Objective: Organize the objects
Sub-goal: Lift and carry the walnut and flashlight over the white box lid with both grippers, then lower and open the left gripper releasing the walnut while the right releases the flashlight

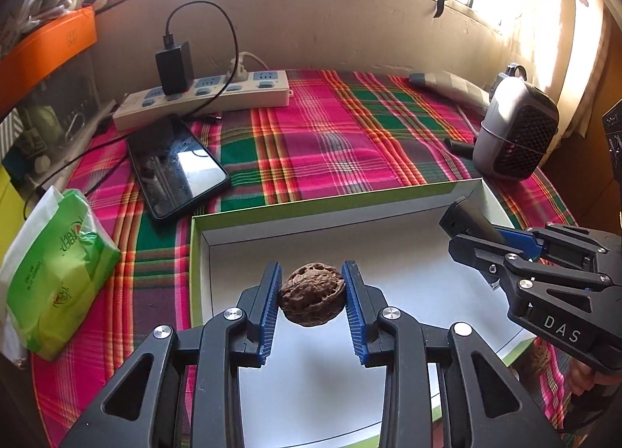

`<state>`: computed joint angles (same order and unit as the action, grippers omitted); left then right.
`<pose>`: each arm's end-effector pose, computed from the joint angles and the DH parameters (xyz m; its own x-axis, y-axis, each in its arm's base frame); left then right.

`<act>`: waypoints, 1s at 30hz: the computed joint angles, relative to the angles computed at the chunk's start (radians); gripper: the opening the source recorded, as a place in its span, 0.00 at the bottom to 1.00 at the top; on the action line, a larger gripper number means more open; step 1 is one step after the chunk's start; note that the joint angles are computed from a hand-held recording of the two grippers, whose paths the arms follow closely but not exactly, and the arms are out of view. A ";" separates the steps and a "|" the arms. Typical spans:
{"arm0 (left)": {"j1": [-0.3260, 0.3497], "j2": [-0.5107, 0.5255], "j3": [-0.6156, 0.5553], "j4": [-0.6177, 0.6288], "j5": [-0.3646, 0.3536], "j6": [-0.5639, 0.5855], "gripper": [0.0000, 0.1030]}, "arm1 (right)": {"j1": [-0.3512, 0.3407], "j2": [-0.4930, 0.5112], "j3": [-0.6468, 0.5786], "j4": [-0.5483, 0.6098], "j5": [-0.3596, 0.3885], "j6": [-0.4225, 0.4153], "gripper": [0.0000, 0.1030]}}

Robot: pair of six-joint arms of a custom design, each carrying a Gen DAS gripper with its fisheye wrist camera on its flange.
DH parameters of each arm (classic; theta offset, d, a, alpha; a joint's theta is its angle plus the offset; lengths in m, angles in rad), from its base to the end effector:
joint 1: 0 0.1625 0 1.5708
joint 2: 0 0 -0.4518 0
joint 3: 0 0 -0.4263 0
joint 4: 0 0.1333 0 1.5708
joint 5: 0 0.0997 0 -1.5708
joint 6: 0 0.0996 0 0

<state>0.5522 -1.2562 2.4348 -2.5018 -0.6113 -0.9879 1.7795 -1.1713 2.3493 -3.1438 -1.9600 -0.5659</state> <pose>-0.2154 -0.3851 0.1183 -0.7608 -0.0977 -0.6416 0.3456 0.7758 -0.5279 0.1901 -0.4365 0.1382 -0.6870 -0.5254 0.5020 -0.6630 0.7360 -0.1370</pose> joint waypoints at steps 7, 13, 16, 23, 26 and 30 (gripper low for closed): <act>0.043 0.022 -0.018 -0.034 -0.003 0.030 0.29 | -0.015 0.046 -0.029 0.002 -0.018 0.018 0.24; 0.063 0.035 -0.026 -0.042 -0.002 0.032 0.29 | -0.016 0.070 -0.037 -0.025 -0.029 0.006 0.24; 0.068 0.044 -0.031 -0.043 0.001 0.038 0.29 | -0.011 0.082 -0.041 -0.039 -0.038 0.001 0.24; 0.076 0.043 -0.036 -0.018 0.009 0.025 0.29 | -0.012 0.088 -0.040 -0.055 -0.035 -0.005 0.24; 0.077 0.046 -0.039 -0.008 0.011 0.025 0.29 | -0.012 0.092 -0.040 -0.063 -0.035 -0.007 0.24; 0.077 0.046 -0.040 -0.006 0.010 0.025 0.29 | -0.013 0.094 -0.037 -0.076 -0.032 -0.009 0.24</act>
<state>0.6292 -1.2102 2.3948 -2.5082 -0.6009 -0.9631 1.7663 -1.0775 2.3122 -3.2194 -1.9918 -0.5751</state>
